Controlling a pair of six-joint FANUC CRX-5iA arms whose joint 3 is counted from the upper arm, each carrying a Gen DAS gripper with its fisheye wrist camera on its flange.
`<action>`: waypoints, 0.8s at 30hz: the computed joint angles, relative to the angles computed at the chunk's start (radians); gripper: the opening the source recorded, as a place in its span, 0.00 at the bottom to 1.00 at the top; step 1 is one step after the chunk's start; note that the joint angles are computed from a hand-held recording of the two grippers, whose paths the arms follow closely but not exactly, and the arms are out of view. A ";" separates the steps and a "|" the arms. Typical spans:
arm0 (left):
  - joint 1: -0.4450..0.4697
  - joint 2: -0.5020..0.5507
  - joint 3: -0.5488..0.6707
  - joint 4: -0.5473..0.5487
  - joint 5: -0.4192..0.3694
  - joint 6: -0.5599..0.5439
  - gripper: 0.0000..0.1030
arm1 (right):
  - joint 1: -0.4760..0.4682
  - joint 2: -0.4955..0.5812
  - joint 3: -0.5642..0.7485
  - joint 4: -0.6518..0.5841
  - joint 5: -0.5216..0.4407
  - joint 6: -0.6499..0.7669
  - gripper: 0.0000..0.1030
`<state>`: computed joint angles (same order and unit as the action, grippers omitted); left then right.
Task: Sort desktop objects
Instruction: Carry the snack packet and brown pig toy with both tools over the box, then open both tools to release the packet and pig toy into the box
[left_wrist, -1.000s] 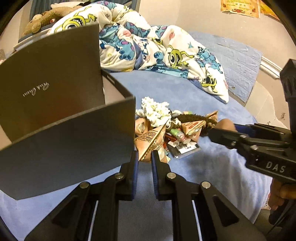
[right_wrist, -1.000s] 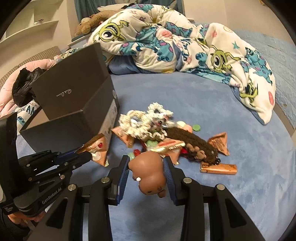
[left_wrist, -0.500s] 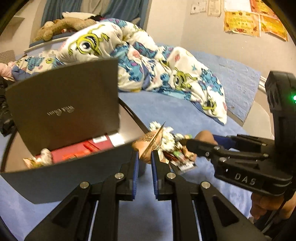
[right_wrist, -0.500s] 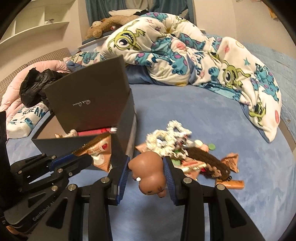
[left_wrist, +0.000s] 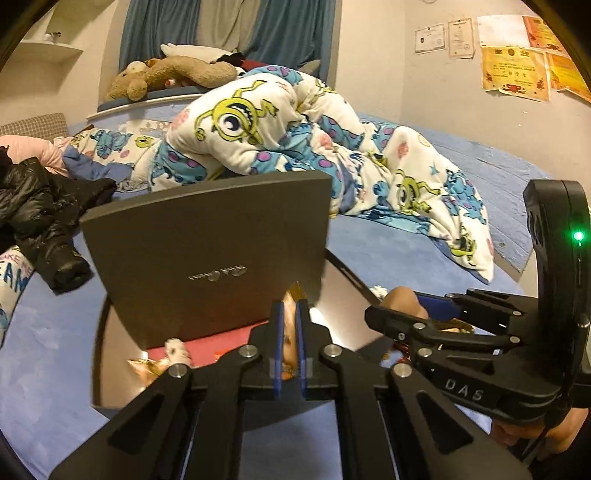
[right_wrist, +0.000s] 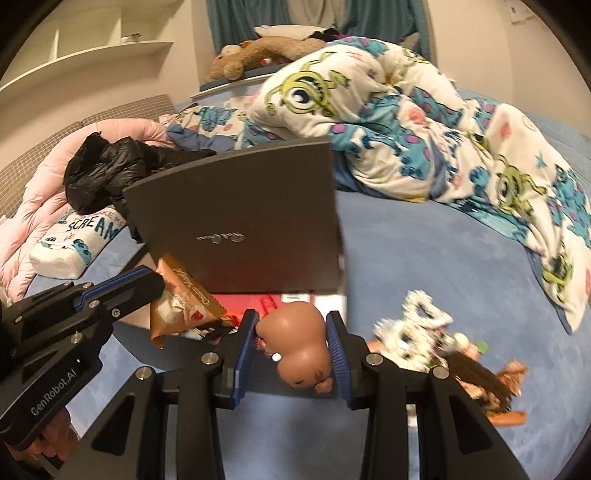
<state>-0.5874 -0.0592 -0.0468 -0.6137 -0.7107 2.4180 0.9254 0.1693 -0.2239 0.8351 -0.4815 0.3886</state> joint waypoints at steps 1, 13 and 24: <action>0.007 -0.005 -0.004 -0.003 -0.002 -0.002 0.02 | 0.002 0.008 0.011 -0.004 0.002 0.006 0.37; 0.067 -0.024 -0.054 0.028 0.007 -0.014 0.02 | 0.020 0.116 0.156 -0.102 -0.023 0.127 0.37; 0.094 -0.008 -0.083 0.059 -0.002 -0.001 0.03 | 0.017 0.180 0.220 -0.190 -0.029 0.203 0.37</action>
<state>-0.4939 -0.0674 -0.1293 -0.5548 -0.7123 2.4169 0.9421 0.3488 -0.0044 0.6446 -0.5100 0.5921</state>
